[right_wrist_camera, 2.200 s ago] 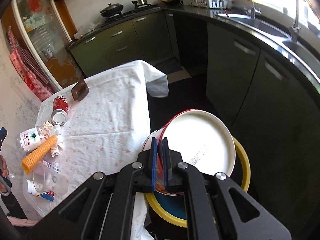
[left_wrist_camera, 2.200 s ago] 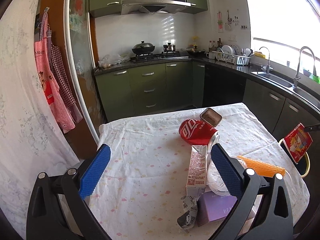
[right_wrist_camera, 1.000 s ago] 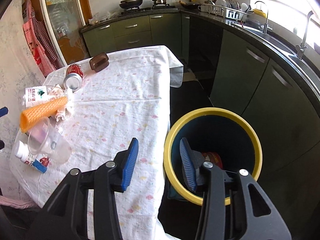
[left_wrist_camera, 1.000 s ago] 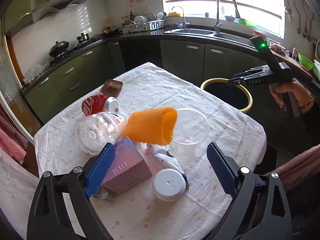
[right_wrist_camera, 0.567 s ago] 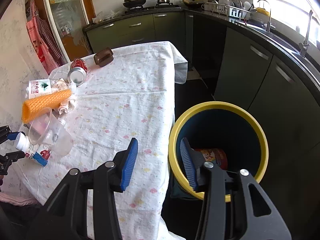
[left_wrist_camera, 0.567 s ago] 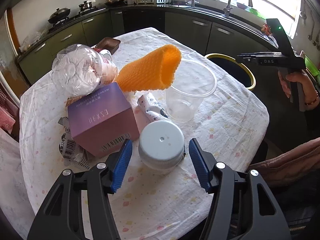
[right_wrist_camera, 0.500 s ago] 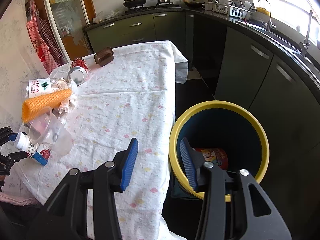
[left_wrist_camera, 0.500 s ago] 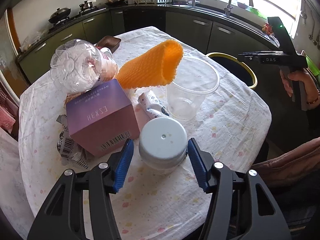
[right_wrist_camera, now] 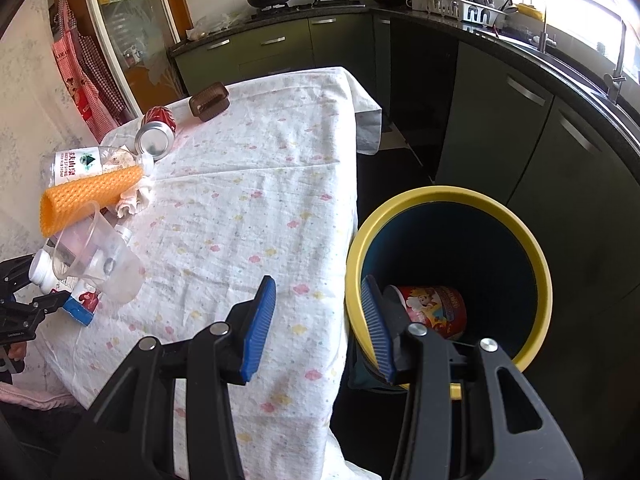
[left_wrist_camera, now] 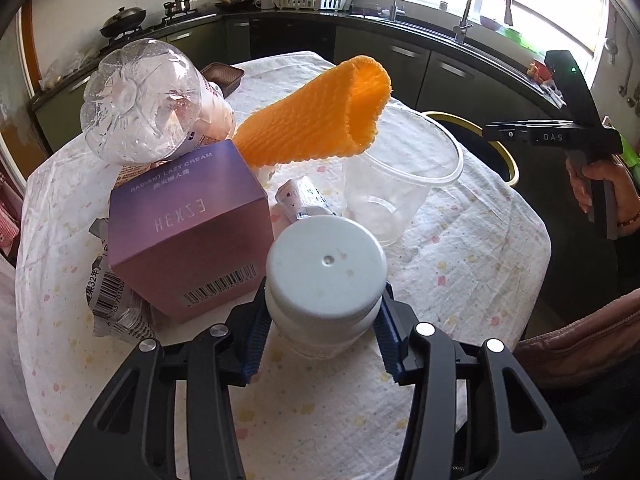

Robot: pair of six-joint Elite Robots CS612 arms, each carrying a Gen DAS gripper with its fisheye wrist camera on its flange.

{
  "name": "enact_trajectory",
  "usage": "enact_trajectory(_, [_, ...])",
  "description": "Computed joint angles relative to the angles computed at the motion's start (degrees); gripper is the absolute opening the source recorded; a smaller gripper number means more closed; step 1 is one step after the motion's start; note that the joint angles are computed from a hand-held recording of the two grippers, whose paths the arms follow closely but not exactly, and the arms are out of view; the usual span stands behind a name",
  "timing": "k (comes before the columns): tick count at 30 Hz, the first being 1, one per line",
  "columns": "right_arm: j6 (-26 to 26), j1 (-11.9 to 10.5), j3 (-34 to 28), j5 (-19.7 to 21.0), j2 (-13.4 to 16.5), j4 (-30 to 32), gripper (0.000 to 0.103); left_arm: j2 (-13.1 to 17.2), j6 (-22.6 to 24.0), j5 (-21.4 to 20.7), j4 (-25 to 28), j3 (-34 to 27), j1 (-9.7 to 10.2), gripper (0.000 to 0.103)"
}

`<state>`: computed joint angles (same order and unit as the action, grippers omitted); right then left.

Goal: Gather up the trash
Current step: 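Grasp the white round container with the left gripper, then carry the white container over the yellow bin and drop it with the left gripper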

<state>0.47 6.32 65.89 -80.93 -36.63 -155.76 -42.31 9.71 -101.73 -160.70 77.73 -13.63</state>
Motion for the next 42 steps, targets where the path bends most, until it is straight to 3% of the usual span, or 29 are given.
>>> enact_trajectory(9, [1.1,-0.5,2.1,0.1,-1.0,-2.4,0.043,-3.7,0.7,0.6,-3.5,2.3,-0.09,0.047])
enact_trajectory(14, [2.8,-1.2,5.1,-1.6,-2.5,-5.1,0.043,-3.5,3.1,-5.6,-1.6,-0.8,-1.92,0.047])
enact_trajectory(20, [7.0,-3.1,11.4,-4.4,-5.4,-11.2,0.043,1.3,4.6,-10.3,3.9,-10.2,-6.16,0.047])
enact_trajectory(24, [9.8,-4.7,15.9,-5.2,-7.1,-15.0,0.043,5.8,4.4,-8.8,9.4,-18.0,-9.18,0.047])
enact_trajectory(26, [11.1,-5.5,17.5,-4.9,-7.6,-16.2,0.043,8.5,4.3,-9.3,15.1,-23.2,-10.24,0.047])
enact_trajectory(33, [13.5,-7.6,20.4,-3.4,-8.0,-17.7,0.043,17.3,1.3,-3.0,25.7,-38.5,-12.99,0.047])
enact_trajectory(37, [13.9,-8.1,20.4,-2.4,-7.7,-18.1,0.043,20.7,0.7,0.7,30.5,-44.2,-13.83,0.048])
enact_trajectory(39, [14.1,-8.2,20.2,-1.8,-7.4,-18.0,0.044,21.5,0.5,2.6,31.4,-45.5,-14.17,0.065])
enact_trajectory(42, [13.9,-8.2,19.8,-1.4,-7.1,-17.5,0.044,20.7,0.0,3.6,29.5,-43.8,-14.13,0.068])
